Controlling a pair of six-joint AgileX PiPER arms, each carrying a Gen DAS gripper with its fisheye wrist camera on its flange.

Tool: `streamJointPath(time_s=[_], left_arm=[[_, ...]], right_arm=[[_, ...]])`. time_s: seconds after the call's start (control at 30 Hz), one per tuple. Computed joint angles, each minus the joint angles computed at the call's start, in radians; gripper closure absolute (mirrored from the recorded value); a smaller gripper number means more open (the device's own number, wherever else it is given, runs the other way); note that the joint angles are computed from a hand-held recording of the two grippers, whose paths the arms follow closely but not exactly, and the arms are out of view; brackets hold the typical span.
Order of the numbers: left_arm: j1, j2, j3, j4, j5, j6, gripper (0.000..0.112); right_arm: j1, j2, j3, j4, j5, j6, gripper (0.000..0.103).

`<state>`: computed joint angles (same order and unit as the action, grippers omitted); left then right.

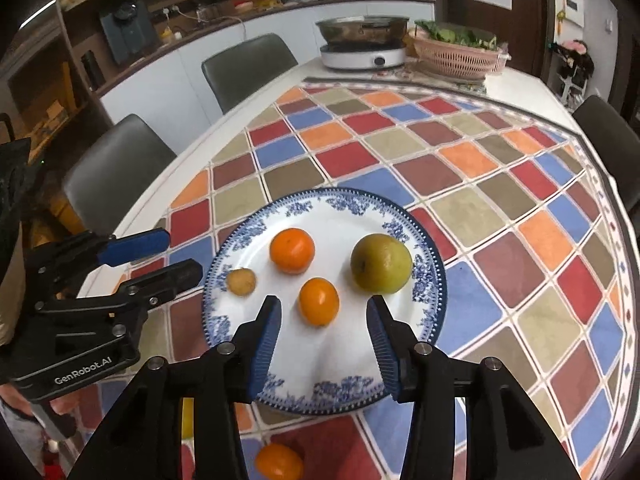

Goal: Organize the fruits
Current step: 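Release the tan fruit on the plate with the left tool while the right tool releases the orange, then withdraw both open tools from the plate toward the remaining fruits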

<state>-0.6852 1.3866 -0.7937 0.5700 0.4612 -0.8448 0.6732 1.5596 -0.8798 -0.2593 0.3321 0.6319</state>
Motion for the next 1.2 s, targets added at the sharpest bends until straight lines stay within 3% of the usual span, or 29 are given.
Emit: streamJointPath(time_s=[0.13, 0.27, 0.57, 0.93, 1.1, 1.2], left_arm=[[-0.064, -0.079, 0.031, 0.054, 0.046, -0.095, 0.053], [-0.165, -0.155, 0.061, 0.136, 0.126, -0.225, 0.048], [-0.399, -0.297, 0.113, 0.235, 0.314, -0.448, 0.041], [-0.712, -0.352, 0.147, 0.309, 0.536, -0.693, 0.040], [-0.809, -0.345, 0.175, 0.308, 0.584, -0.781, 0.039], [-0.843, -0.337, 0.201, 0.300, 0.577, -0.829, 0.039]], right_arm=[[0.042, -0.084, 0.043, -0.105, 0.025, 0.129, 0.058], [0.102, -0.165, 0.088, -0.231, 0.059, 0.277, 0.051], [0.321, -0.316, 0.151, -0.502, 0.247, 0.610, 0.051], [0.548, -0.420, 0.213, -0.566, 0.396, 0.816, 0.051], [0.657, -0.432, 0.243, -0.584, 0.472, 0.914, 0.051], [0.709, -0.431, 0.261, -0.588, 0.506, 0.964, 0.051]])
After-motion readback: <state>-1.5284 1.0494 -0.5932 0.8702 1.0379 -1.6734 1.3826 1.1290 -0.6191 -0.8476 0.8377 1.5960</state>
